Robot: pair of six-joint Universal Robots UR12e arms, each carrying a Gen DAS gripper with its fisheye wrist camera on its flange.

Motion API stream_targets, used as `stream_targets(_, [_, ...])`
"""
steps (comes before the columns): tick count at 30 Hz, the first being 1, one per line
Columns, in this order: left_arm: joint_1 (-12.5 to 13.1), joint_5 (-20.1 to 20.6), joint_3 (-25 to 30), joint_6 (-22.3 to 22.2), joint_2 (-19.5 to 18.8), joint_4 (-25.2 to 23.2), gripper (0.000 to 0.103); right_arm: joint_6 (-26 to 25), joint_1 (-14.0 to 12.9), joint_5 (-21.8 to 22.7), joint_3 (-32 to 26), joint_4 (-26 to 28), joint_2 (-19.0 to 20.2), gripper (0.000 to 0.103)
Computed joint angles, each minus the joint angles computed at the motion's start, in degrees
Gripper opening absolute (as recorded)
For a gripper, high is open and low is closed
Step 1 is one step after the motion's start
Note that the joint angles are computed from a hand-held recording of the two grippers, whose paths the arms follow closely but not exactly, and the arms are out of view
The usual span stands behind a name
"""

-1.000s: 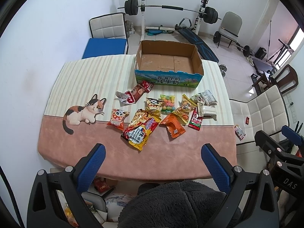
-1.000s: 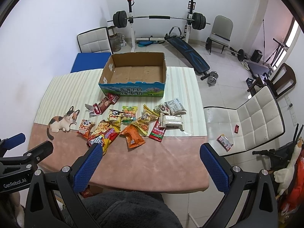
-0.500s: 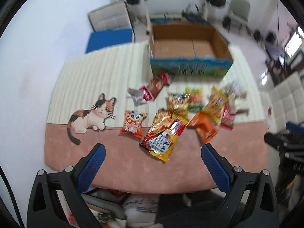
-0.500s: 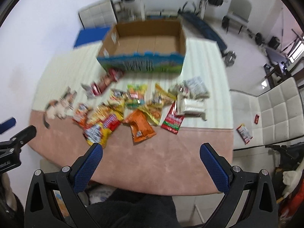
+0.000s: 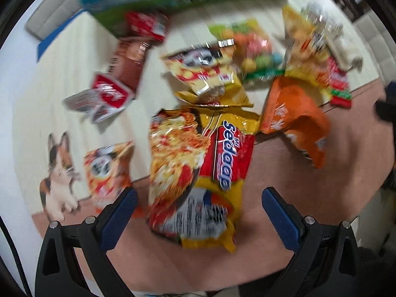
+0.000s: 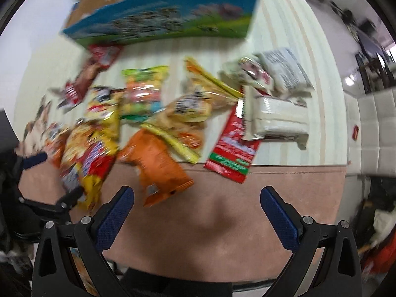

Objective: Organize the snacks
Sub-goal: 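Grasp the yellow Sedaap noodle pack with left tool while right tool grasps yellow bread bag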

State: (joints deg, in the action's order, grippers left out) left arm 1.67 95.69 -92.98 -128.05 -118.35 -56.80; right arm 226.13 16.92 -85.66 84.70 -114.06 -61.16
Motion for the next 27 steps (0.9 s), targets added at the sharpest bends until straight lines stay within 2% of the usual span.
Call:
stream_targets(3, [-0.8, 2.3, 0.7, -0.1, -2.0, 0.3, 0.103, 8.4, -2.4, 5.9, 3.3, -4.4, -0.7, 0.103])
stream_targets(5, [-0.9, 2.5, 1.5, -1.9, -3.0, -0.6, 0.103, 15.4, -4.0, 9.8, 5.9, -10.2, -1.0, 0.103])
stream_targets(8, [-0.8, 1.7, 2.8, -4.9, -3.7, -2.0, 0.103, 20.8, -5.1, 11.7, 6.0, -13.6, 0.4, 0.103])
stream_targets(10, [-0.3, 0.2, 4.2, -7.6, -4.2, -3.7, 0.103, 21.6, -5.5, 12.6, 4.8, -13.7, 1.8, 0.103])
stream_targets(14, [1.2, -1.6, 7.9, -15.1, -5.5, -8.2, 0.095, 20.9, -5.5, 12.8, 0.9, -10.5, 4.8, 0.103])
stream_targets(16, [1.9, -0.7, 10.0, -20.5, -6.3, -10.4, 0.092, 19.7, -5.3, 11.8, -1.0, -7.7, 5.8, 0.100])
stream_targets(17, [2.3, -0.8, 11.2, -23.3, -6.8, -11.7, 0.092, 18.9, -5.2, 11.1, -2.1, -6.1, 6.4, 0.096])
stream_targets(19, [3.4, -1.8, 13.2, -27.2, -7.6, -13.8, 0.092, 16.8, -4.9, 10.1, -4.0, -2.2, 7.4, 0.081])
stream_targets(20, [3.7, -2.1, 13.7, -27.2, -7.6, -14.5, 0.092, 15.9, -4.8, 10.3, -4.6, -0.9, 7.7, 0.069])
stream_targets(21, [3.9, -2.6, 13.8, -26.0, -7.4, -15.0, 0.092, 15.3, -5.0, 10.8, -4.6, -0.8, 7.9, 0.064])
stream_targets(23, [3.9, -1.6, 13.5, -22.4, -7.1, -15.0, 0.092, 14.1, -4.7, 10.4, -4.6, -0.3, 7.9, 0.061])
stream_targets(25, [3.6, -0.4, 11.6, -18.5, -6.5, -13.1, 0.092, 10.9, -4.2, 9.1, -5.8, 2.5, 8.0, 0.057])
stream_targets(27, [3.3, 0.3, 11.2, -16.5, -5.8, -13.5, 0.092, 8.6, -3.5, 8.3, -6.9, 5.0, 8.3, 0.054])
